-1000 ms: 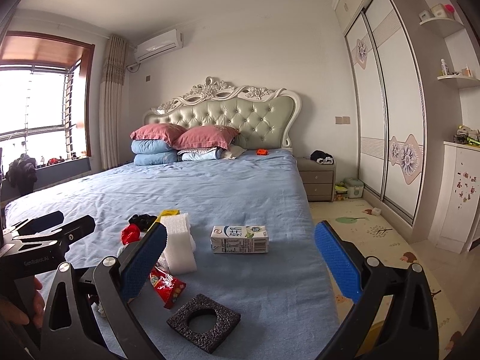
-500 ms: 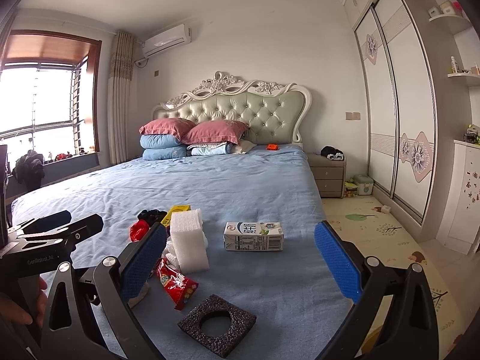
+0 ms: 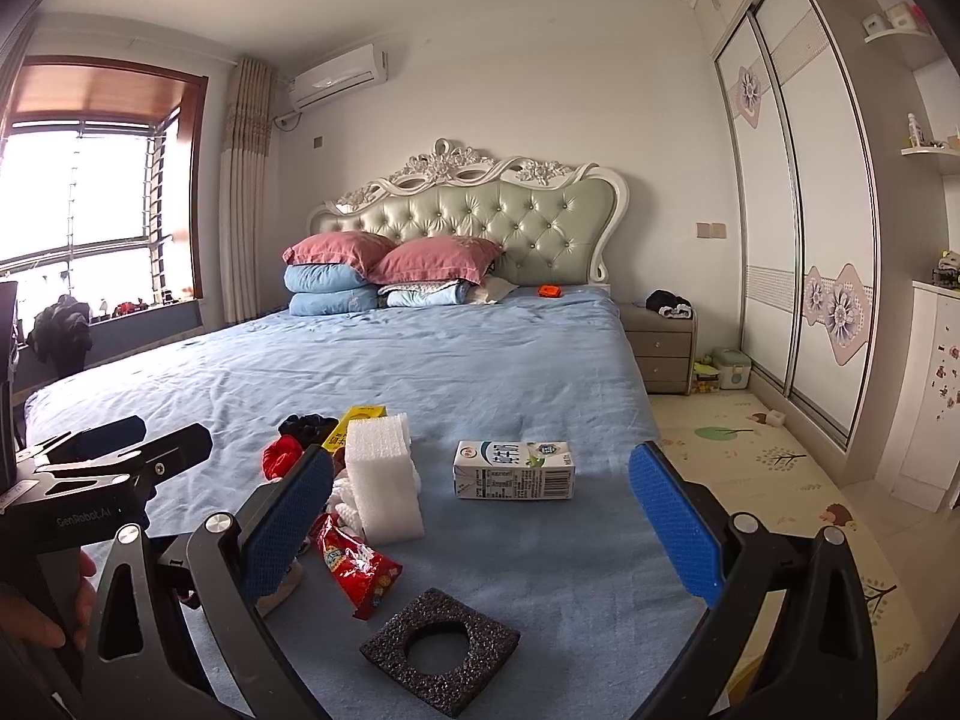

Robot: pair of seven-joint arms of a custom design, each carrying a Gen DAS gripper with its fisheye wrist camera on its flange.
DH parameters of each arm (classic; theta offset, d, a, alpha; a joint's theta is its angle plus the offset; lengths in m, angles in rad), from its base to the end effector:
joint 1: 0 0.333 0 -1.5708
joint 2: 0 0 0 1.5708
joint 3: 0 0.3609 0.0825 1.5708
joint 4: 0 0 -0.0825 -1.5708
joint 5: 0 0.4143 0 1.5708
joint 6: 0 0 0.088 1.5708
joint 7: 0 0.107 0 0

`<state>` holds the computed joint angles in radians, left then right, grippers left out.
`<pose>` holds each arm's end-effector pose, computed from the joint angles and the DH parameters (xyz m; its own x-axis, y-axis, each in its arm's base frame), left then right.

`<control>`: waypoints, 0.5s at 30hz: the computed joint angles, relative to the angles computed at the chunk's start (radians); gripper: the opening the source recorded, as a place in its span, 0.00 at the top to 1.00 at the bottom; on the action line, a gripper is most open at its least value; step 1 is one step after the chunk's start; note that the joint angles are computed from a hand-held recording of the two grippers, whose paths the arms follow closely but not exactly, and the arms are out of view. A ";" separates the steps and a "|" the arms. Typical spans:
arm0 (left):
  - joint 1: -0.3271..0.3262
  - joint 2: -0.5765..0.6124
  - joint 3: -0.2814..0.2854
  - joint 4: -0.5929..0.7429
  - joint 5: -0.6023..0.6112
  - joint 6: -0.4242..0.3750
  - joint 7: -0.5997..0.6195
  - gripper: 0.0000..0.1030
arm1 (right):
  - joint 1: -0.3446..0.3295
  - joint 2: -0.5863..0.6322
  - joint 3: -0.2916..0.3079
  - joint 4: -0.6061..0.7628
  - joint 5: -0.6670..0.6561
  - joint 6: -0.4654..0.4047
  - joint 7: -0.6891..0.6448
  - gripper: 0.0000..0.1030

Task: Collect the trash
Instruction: 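Move both tools toward the scattered items on the blue bed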

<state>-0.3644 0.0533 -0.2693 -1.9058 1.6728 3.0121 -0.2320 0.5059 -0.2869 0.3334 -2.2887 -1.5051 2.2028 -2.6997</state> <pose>0.4598 -0.4243 0.5593 -0.4479 -0.8898 0.0874 -0.3623 0.0913 -0.9276 0.3579 0.3664 0.5409 -0.2039 -0.9774 -0.0548 -0.2114 0.0986 -0.9724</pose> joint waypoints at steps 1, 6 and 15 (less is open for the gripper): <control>0.000 0.000 0.000 0.001 0.003 0.000 -0.002 0.04 | 0.000 0.000 -0.001 0.000 -0.001 0.002 0.001 0.07; 0.000 0.001 0.000 0.001 0.004 0.000 -0.002 0.04 | 0.000 0.004 -0.003 0.004 0.003 0.009 -0.007 0.07; 0.001 0.004 0.003 -0.002 -0.026 0.000 0.026 0.04 | 0.001 0.018 -0.007 0.013 0.002 0.010 -0.015 0.07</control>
